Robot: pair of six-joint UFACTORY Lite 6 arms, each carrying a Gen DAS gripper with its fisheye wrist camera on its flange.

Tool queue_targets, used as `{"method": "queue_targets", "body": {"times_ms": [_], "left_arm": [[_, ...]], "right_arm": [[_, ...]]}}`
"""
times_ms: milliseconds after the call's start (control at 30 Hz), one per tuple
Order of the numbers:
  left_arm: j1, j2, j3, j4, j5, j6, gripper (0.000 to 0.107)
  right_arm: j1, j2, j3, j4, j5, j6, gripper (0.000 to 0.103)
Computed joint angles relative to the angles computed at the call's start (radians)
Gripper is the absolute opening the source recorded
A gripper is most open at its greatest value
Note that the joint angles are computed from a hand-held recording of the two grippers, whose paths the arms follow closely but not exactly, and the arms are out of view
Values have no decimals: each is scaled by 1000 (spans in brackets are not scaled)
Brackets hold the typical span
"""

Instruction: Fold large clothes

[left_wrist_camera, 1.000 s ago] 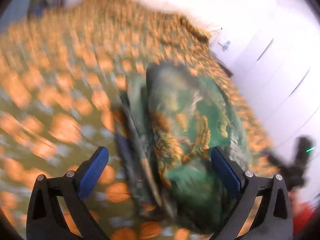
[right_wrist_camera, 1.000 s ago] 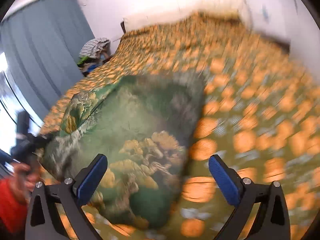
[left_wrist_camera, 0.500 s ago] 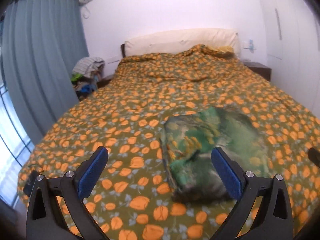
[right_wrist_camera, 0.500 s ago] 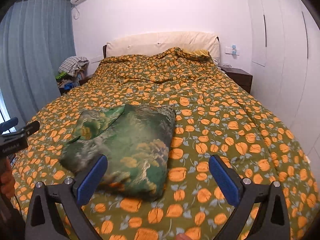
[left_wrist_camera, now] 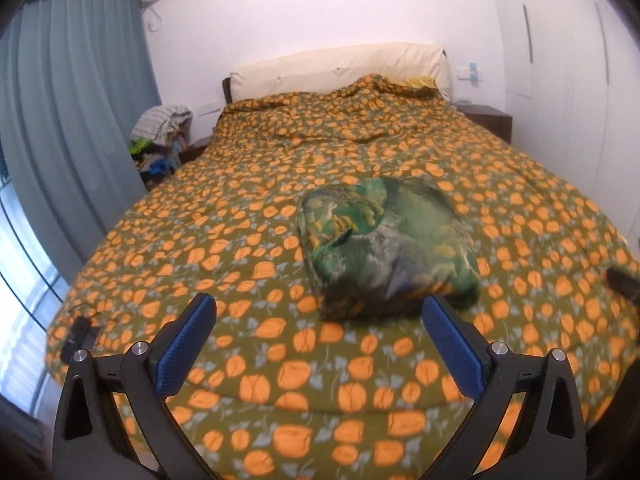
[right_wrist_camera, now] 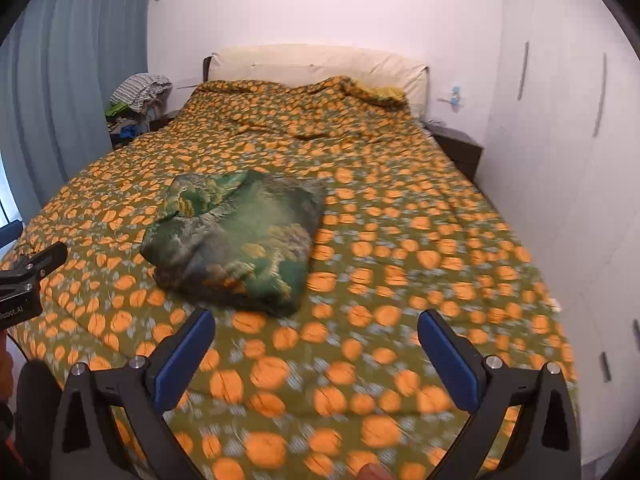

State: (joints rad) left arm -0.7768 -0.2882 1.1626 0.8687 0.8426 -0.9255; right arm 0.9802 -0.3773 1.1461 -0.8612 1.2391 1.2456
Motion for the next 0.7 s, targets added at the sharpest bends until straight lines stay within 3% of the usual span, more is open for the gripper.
{"method": "queue_targets", "body": {"times_ms": [100,167,200,267,433,700], "left_arm": [[-96,-44,-14,59,108,-52,103],[-128,-38,13,60,149,-45,103],[-132,-36,24,49,144,-37,103],[-101,-4,66,-34,120,17,103],[-14,48,83,-166,15,80,103],[62,102,124,-315,-38,173,103]], "right_arm": [[175,-74,-33,-23,163,69,103],[128,-28,-19,19,127,61,103],[93,-11,-16,36,53,50,103],[77,36,8,35,10,51,103],[104,124,60,7,45,68,103],[91,200,143,36,76,46,103]]}}
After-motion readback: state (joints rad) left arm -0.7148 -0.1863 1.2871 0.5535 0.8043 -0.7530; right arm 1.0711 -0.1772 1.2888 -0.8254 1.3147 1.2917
